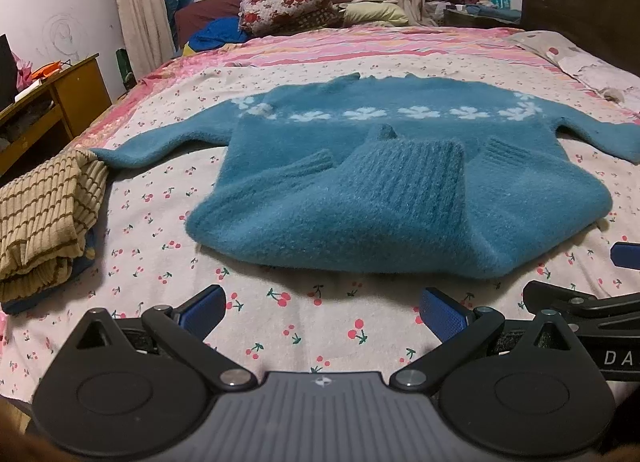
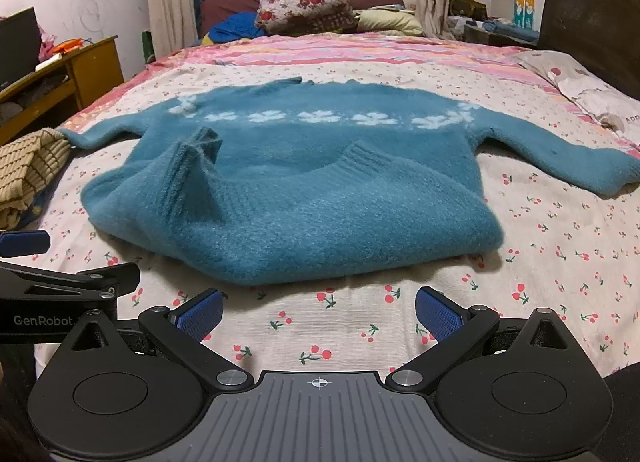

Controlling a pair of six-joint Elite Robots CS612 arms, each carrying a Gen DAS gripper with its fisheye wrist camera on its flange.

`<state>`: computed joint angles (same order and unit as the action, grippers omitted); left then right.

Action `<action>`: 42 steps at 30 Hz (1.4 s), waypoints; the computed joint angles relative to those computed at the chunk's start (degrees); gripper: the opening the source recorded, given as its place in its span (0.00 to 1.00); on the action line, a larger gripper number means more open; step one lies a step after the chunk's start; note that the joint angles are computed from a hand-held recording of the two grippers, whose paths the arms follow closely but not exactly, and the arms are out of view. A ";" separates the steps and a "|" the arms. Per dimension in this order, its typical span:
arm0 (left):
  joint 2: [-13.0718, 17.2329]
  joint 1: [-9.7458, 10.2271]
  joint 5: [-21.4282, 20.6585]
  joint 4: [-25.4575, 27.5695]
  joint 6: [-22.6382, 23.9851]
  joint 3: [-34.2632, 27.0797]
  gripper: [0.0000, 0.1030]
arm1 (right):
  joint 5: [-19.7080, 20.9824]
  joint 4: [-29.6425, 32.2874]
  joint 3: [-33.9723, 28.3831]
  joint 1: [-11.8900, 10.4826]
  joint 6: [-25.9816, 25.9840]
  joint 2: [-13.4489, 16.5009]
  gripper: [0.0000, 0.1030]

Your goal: Fold small clothes

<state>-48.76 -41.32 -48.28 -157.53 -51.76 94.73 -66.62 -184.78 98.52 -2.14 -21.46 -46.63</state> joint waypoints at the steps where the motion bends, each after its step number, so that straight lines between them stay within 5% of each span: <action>1: -0.03 -0.02 -0.03 0.12 -0.16 0.00 1.00 | -0.04 -0.01 0.00 0.00 -0.02 0.01 0.99; 42: 0.08 0.32 -2.39 2.27 -2.59 -0.32 1.00 | -1.41 1.47 -0.18 0.35 -1.76 0.13 1.00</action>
<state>-48.68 -41.00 -50.67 -155.26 -54.35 94.41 -68.03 -183.31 98.34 -1.78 -23.22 -46.50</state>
